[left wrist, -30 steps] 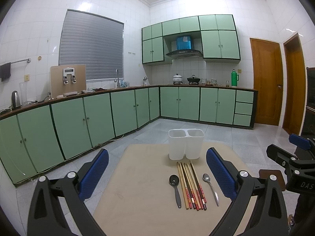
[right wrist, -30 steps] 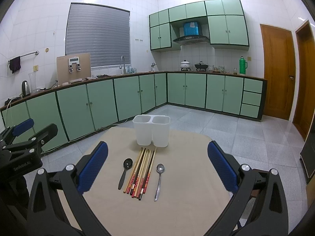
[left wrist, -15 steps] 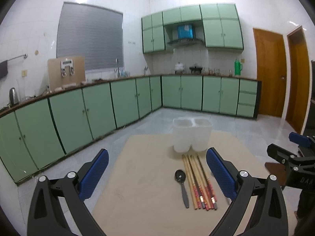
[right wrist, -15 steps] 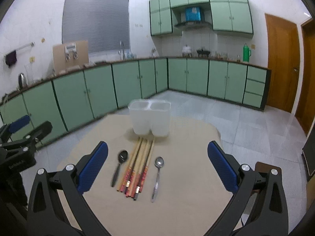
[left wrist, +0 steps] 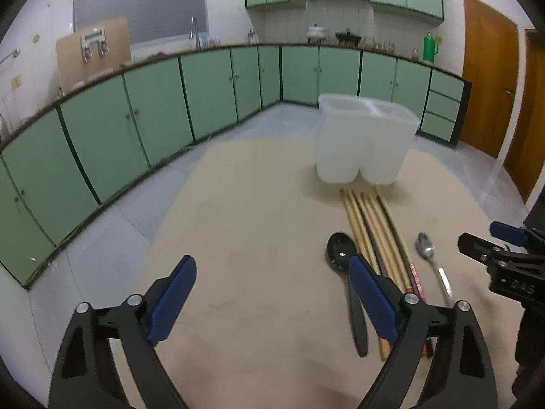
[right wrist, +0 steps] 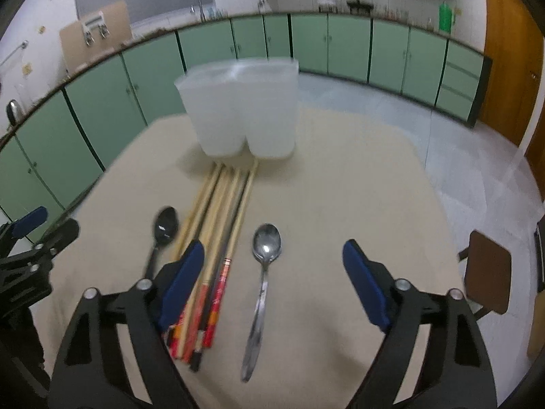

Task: Organize utensils
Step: 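Grasp the black spoon with the left tool while the right tool grasps the silver spoon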

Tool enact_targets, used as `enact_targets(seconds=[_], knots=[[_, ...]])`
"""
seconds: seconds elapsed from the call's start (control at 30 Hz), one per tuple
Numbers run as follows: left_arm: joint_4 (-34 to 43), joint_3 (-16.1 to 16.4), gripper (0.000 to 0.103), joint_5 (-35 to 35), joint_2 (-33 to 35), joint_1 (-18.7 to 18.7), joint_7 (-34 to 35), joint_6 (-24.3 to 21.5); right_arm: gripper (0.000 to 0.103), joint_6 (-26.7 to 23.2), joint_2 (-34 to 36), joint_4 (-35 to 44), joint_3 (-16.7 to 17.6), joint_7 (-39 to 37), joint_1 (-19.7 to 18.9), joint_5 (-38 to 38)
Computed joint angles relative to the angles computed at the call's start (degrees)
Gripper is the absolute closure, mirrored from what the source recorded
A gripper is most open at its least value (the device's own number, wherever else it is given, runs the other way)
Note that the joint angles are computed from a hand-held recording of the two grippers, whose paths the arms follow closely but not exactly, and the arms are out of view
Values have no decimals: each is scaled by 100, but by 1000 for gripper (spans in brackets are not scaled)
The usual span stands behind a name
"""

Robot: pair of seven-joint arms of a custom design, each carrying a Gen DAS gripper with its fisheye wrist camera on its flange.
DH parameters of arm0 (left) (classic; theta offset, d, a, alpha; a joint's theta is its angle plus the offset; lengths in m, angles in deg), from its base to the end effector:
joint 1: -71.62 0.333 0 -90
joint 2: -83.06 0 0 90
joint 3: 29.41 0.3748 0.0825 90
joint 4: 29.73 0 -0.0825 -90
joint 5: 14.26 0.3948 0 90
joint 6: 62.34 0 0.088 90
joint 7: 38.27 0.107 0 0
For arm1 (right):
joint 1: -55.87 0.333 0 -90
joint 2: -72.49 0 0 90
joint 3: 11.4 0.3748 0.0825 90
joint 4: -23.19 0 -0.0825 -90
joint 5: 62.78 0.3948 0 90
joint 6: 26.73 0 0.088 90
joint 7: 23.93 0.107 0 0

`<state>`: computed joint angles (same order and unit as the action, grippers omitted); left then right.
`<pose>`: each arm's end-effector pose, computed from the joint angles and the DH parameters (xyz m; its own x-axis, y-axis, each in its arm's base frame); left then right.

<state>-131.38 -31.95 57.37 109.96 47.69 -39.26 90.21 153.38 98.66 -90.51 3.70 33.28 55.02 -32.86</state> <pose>0.6298 -0.3394 0.3719 0.1193 -0.9921 -0.0387 -0.6741 -0.0523 -0.7368 0.6773 0.1053 0.3561 0.2563 -0.9632 -0.0814 -0.7407 -0.1416 -0.6568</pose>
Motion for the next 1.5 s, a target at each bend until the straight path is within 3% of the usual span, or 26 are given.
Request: enact_targets(seconds=[0.17, 0.33, 0.4, 0.47, 0.57, 1.13, 1.2, 1.3, 1.4, 1.5], knots=[[217, -22, 16, -393, 264, 74, 335, 90, 33, -596, 379, 511, -730, 453, 589, -322], [463, 52, 16, -694, 487, 31, 655, 229, 44, -904, 584, 812, -1006, 757, 801, -540], [546, 79, 16, -817, 568, 17, 806, 314, 57, -1078, 666, 936, -1130, 893, 888, -664], [677, 80, 16, -1002, 689, 6, 1057, 360, 66, -1237, 766, 1069, -1059, 917, 823, -671], [839, 84, 16, -1314, 843, -11, 1414, 405, 75, -1068, 767, 1010, -1145, 955, 914, -803], [1968, 193, 17, -2893, 1702, -94, 2911, 94, 75, -870, 768, 912, -613, 392, 431, -457], [1976, 226, 19, -2991, 1719, -96, 2940, 138, 75, -858, 763, 903, -600, 344, 418, -420], [2046, 100, 29, -3284, 1782, 28, 3200, 142, 75, -858, 745, 881, -571, 263, 389, -370], [1966, 186, 41, -3324, 1742, -22, 3216, 269, 75, -868, 741, 886, -594, 218, 410, -356], [1879, 239, 62, -3335, 1697, -60, 3239, 415, 75, -885, 739, 903, -710, 270, 524, -402]])
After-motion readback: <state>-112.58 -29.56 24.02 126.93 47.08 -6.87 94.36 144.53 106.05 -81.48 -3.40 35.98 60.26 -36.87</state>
